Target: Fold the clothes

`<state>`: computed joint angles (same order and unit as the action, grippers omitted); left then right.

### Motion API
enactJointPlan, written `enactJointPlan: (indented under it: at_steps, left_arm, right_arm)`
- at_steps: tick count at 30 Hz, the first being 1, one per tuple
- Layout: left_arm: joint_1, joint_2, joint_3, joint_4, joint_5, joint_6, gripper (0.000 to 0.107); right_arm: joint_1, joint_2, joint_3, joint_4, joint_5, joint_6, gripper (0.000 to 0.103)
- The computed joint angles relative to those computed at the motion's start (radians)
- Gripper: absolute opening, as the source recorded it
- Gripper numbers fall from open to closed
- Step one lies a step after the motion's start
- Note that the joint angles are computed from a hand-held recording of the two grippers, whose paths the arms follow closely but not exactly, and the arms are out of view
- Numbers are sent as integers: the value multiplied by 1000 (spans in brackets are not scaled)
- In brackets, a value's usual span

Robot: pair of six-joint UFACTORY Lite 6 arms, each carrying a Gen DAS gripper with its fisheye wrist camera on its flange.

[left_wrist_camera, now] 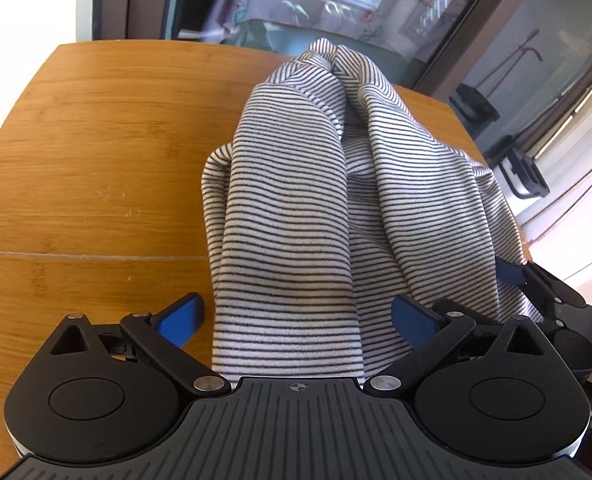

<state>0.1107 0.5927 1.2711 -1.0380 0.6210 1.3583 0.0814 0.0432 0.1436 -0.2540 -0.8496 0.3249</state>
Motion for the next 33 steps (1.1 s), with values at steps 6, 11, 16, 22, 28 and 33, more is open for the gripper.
enactJointPlan:
  at_steps: [6, 11, 16, 22, 28, 33]
  left_arm:
    - [15, -82, -111, -99, -65, 223, 61]
    - [15, -131, -179, -207, -70, 420, 25]
    - [3, -193, -206, -464, -129, 720, 15]
    - [-12, -26, 87, -1092, -302, 1207, 10]
    - [-40, 82, 235, -1385, -323, 1298, 27]
    - [-49, -42, -87, -1188, 34, 1155, 85]
  right_arm:
    - [-102, -18, -43, -146, -64, 123, 103]
    - [19, -51, -42, 10, -2, 63, 103]
    - [14, -43, -48, 9, -20, 63, 103]
    - [81, -55, -36, 103, 19, 22, 103]
    - [170, -59, -20, 238, 59, -48, 103]
    - [195, -68, -7, 324, 84, -90, 103]
